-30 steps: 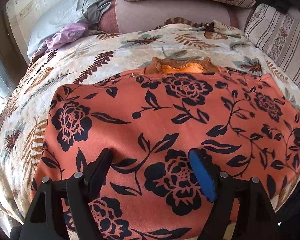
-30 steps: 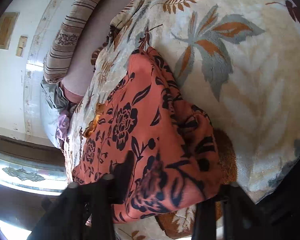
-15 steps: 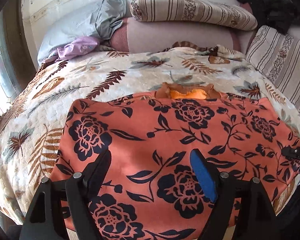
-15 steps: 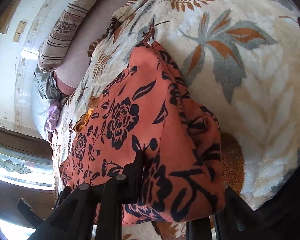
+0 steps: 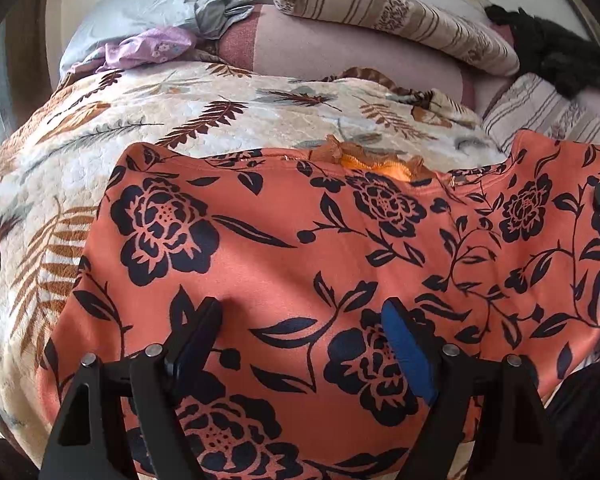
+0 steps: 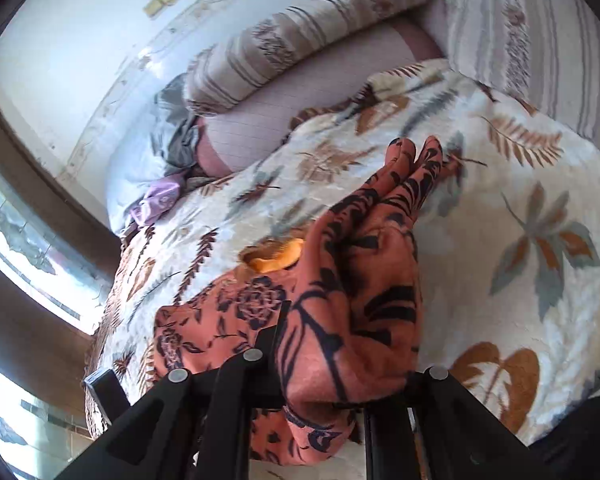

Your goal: Fold small clothes

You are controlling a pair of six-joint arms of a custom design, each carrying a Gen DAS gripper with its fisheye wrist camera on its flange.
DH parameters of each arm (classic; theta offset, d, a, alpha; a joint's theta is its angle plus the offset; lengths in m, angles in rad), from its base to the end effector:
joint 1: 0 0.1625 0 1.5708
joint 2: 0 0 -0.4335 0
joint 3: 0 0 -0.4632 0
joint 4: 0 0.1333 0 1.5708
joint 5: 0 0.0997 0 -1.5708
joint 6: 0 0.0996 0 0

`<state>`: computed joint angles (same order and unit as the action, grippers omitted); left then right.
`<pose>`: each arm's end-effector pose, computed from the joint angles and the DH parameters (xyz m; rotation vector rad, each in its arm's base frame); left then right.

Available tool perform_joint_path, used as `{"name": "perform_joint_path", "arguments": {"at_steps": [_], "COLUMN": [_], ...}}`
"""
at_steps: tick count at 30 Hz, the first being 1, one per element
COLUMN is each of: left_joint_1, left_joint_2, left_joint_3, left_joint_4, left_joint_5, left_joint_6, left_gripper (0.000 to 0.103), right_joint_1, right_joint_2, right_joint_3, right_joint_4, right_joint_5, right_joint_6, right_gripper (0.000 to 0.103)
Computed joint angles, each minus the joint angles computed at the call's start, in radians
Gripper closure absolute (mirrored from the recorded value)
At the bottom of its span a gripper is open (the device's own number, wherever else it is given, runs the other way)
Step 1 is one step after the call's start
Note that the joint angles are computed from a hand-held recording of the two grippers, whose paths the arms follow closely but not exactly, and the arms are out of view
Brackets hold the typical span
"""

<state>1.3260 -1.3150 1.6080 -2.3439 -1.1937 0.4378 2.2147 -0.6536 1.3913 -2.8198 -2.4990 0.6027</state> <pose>-0.0009 -0.7051 0.4120 0.7738 2.5499 -0.5996 0.5249 -0.6101 0.1113 -0.2638 -2.3992 1.2072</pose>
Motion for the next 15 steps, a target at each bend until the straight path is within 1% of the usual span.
{"name": "perform_joint_path", "arguments": {"at_steps": [1, 2, 5, 7, 9, 12, 15], "left_joint_1": [0.003, 0.007, 0.027, 0.04, 0.056, 0.075, 0.099], "left_joint_2": [-0.001, -0.002, 0.006, 0.016, 0.026, 0.033, 0.036], "left_joint_3": [-0.005, -0.011, -0.051, -0.079, -0.11, -0.142, -0.171], "left_joint_4": [-0.014, -0.025, -0.039, -0.041, -0.029, -0.05, -0.067], "left_joint_5": [-0.002, -0.007, -0.04, -0.05, -0.074, -0.095, -0.127], "left_joint_6": [-0.017, -0.032, -0.089, -0.131, -0.172, -0.21, -0.252], "left_gripper": [0.02, 0.02, 0.02, 0.02, 0.02, 0.02, 0.02], "right_joint_1": [0.006, 0.007, 0.002, -0.002, -0.002, 0.005, 0.019], "right_joint_2": [0.025, 0.043, 0.077, 0.086, 0.1, 0.149, 0.238], "right_joint_3": [-0.031, -0.051, -0.083, -0.092, -0.117, -0.203, -0.352], "right_joint_4": [-0.001, 0.004, 0.038, 0.056, 0.061, 0.049, 0.053], "right_joint_5": [-0.004, 0.006, 0.023, 0.034, 0.04, 0.062, 0.094], "right_joint_6": [-0.037, -0.053, -0.069, -0.056, -0.074, -0.15, -0.246], "right_gripper": [0.089, 0.089, 0.089, 0.089, 0.089, 0.09, 0.09]}}
